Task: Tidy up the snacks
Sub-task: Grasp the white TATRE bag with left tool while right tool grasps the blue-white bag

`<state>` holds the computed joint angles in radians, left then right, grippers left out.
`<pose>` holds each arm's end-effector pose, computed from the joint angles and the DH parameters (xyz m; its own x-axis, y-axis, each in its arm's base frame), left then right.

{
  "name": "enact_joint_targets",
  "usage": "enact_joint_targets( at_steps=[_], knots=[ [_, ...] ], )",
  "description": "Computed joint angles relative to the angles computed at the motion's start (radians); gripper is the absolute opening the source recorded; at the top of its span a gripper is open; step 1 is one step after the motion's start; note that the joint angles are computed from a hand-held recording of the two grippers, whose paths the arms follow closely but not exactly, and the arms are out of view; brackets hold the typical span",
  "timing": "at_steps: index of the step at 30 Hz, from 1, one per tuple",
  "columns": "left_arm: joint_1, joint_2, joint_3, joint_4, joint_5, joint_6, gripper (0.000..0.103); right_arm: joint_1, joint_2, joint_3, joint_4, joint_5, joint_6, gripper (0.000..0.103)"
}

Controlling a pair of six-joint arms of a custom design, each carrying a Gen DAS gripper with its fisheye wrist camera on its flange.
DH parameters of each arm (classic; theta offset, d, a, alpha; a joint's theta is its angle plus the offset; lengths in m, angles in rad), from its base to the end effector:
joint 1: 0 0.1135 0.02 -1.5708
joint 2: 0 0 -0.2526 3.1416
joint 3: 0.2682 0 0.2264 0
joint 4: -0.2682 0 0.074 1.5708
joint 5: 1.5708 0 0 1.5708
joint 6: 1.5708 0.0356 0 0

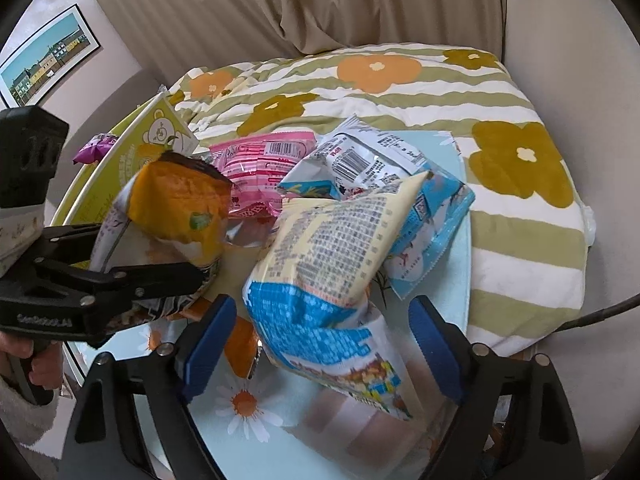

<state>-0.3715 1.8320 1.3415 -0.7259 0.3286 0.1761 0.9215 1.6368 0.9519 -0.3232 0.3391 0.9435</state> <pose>0.3158 -0.1354 0.2066 -0.7819 0.4826 -0.3947 0.5941 0.7686 -0.2372 0.1915 0.2326 0.1829 -0.8214 0.1807 -0.5409 0.0361 0.9631 0.2668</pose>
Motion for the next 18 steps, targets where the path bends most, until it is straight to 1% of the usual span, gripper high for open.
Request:
enact_joint_targets(
  at_steps=[2, 6, 8, 9, 10, 15, 18],
  knots=[
    [0.006, -0.012, -0.008, 0.003, 0.003, -0.013, 0.055, -0.007, 0.012, 0.004, 0.011, -0.011, -0.006, 0.082],
    [0.019, -0.031, -0.031, 0.007, 0.016, -0.035, 0.055, -0.016, 0.037, 0.013, 0.029, -0.035, -0.016, 0.075],
    [0.018, -0.047, -0.047, 0.013, 0.014, -0.041, 0.055, -0.017, 0.047, 0.016, 0.038, -0.042, -0.021, 0.069],
    [0.018, -0.054, -0.054, 0.015, 0.014, -0.041, 0.055, -0.015, 0.049, 0.017, 0.040, -0.044, -0.025, 0.065],
    [0.018, -0.064, -0.062, 0.017, 0.013, -0.043, 0.055, -0.013, 0.053, 0.024, 0.035, -0.045, -0.028, 0.063],
    [0.033, -0.112, -0.088, 0.016, 0.025, -0.054, 0.055, 0.025, 0.058, 0.061, -0.018, 0.001, -0.027, 0.050],
    [0.046, -0.150, -0.099, 0.007, 0.035, -0.058, 0.055, 0.050, 0.049, 0.086, -0.060, 0.036, -0.023, 0.050]
  ],
)
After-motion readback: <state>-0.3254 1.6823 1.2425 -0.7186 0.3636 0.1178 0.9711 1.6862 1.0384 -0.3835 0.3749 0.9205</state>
